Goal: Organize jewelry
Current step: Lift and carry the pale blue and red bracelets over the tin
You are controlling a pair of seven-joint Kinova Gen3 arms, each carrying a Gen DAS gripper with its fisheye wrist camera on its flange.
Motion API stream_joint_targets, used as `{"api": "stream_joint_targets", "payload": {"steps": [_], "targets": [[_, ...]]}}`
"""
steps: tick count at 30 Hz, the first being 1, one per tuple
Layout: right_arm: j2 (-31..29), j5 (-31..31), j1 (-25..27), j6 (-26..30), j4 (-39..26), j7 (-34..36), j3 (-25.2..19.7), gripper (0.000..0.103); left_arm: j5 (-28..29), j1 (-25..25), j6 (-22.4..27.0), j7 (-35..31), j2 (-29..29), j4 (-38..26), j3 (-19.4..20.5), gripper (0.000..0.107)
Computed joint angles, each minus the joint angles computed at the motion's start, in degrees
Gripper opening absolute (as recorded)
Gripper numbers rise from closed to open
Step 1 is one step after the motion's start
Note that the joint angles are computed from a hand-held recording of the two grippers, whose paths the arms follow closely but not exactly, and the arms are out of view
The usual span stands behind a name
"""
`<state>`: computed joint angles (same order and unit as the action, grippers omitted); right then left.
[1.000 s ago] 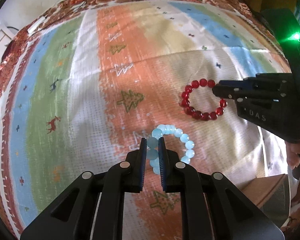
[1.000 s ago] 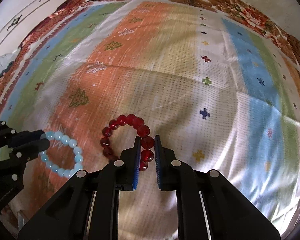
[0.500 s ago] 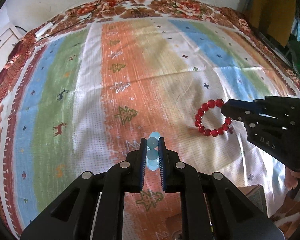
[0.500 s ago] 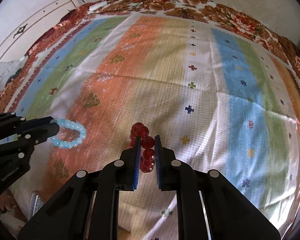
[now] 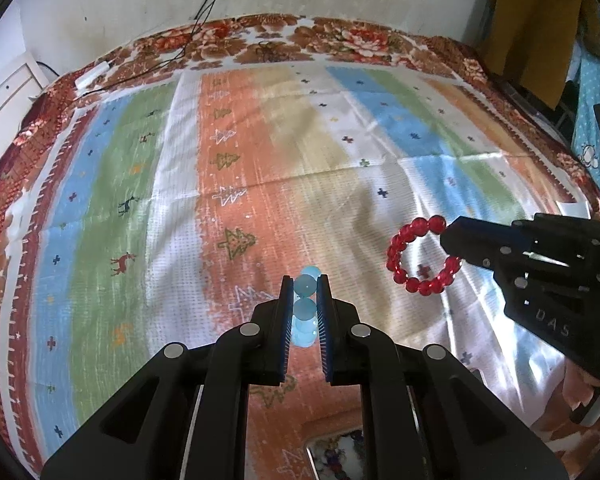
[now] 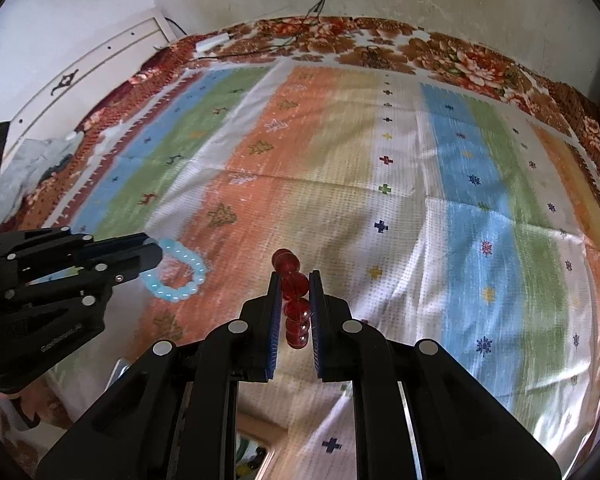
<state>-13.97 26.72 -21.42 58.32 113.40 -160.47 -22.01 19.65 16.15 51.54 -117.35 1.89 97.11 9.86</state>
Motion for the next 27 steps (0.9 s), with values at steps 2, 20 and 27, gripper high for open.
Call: {"api": "stream_joint_targets", "payload": {"steps": [2, 20, 27], "targets": [[-0.6, 0.3, -0.3, 0.7, -0.2, -0.8, -1.1, 0.014, 0.9, -0.1, 0.0, -0.7, -0.9, 0.6, -0.1, 0.011], [-4.6, 1.3, -1.1, 5.0, -1.2, -5.8, -9.4, 0.014, 8.4, -1.6, 1.8, -7.0, -8.1, 5.0, -3.9, 0.011], [-5.4, 1.2, -1.4, 6.0, -1.3, -7.5, -11.5, 0.014, 12.4, -2.4, 4.2, -10.4, -11.3, 6.4, -6.4, 0.011]]}}
